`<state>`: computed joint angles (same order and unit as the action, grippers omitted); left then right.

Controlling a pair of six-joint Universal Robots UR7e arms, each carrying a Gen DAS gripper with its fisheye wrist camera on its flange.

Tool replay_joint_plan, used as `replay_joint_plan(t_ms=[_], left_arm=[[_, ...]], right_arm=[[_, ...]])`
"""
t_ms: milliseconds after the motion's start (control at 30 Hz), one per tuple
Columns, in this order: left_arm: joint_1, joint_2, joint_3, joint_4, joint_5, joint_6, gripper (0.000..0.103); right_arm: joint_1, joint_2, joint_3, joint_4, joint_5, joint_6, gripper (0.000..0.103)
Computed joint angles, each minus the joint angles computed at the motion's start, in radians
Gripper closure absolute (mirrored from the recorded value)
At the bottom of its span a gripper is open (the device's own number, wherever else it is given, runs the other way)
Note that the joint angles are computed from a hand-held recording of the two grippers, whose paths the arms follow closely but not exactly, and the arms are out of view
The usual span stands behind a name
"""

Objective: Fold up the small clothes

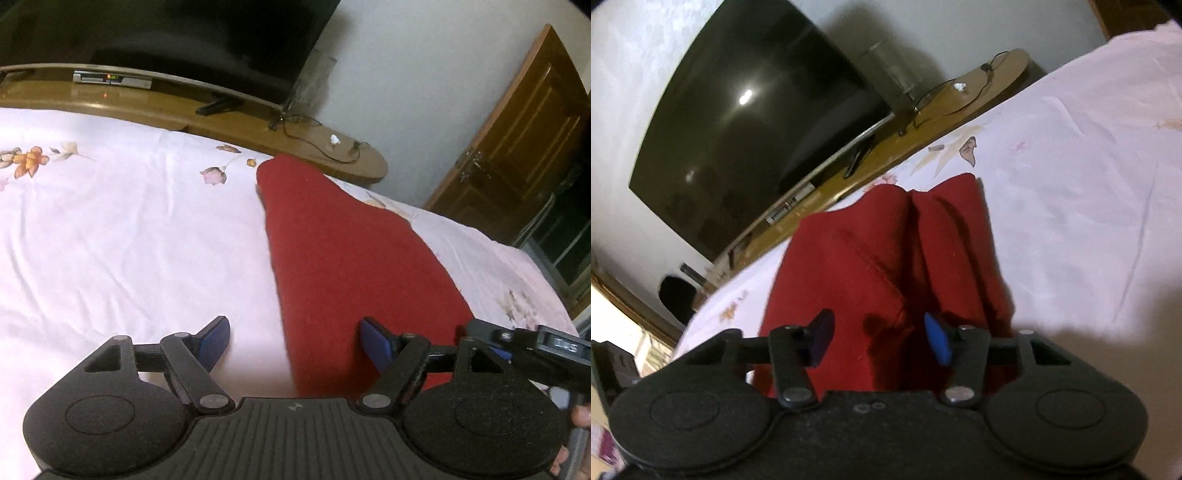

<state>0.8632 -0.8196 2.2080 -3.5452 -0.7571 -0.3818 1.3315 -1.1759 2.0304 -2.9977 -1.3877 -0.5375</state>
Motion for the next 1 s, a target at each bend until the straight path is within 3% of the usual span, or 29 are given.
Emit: replay_joint_plan(t_ms=[200, 333, 400, 567, 667, 733, 900, 1000], left_arm=[[0.042, 0.039, -0.058, -0.035, -0.033, 0.059, 0.026], [0.059, 0.045, -0.061, -0.034, -0.064, 0.048, 0.024], [0.058, 0.044, -0.049, -0.046, -0.068, 0.025, 0.019], [0.072, 0.053, -0.045, -0.084, -0.099, 0.04, 0.018], [0.078, 0.061, -0.049, -0.097, -0.106, 0.049, 0.018], [0.078, 0.069, -0.049, -0.115, -0.107, 0.054, 0.018], [0.076, 0.071, -0.047, -0.122, -0.106, 0.059, 0.017], [0.078, 0.067, -0.047, -0.117, -0.109, 0.061, 0.017]], right_arm=[[0.012, 0.04, -0.058, 0.045, -0.026, -0.025, 0.054], [0.015, 0.05, -0.087, 0.117, 0.005, -0.043, 0.055], [0.025, 0.056, -0.083, 0.101, -0.009, -0.074, 0.057], [0.028, 0.066, -0.072, 0.037, -0.012, -0.049, 0.061], [0.023, 0.067, -0.052, -0.072, 0.007, -0.017, 0.044], [0.013, 0.055, -0.058, -0.036, 0.027, -0.005, 0.042], [0.036, 0.07, -0.096, 0.042, -0.057, -0.043, 0.042], [0.032, 0.059, -0.133, 0.208, -0.012, -0.039, 0.047]])
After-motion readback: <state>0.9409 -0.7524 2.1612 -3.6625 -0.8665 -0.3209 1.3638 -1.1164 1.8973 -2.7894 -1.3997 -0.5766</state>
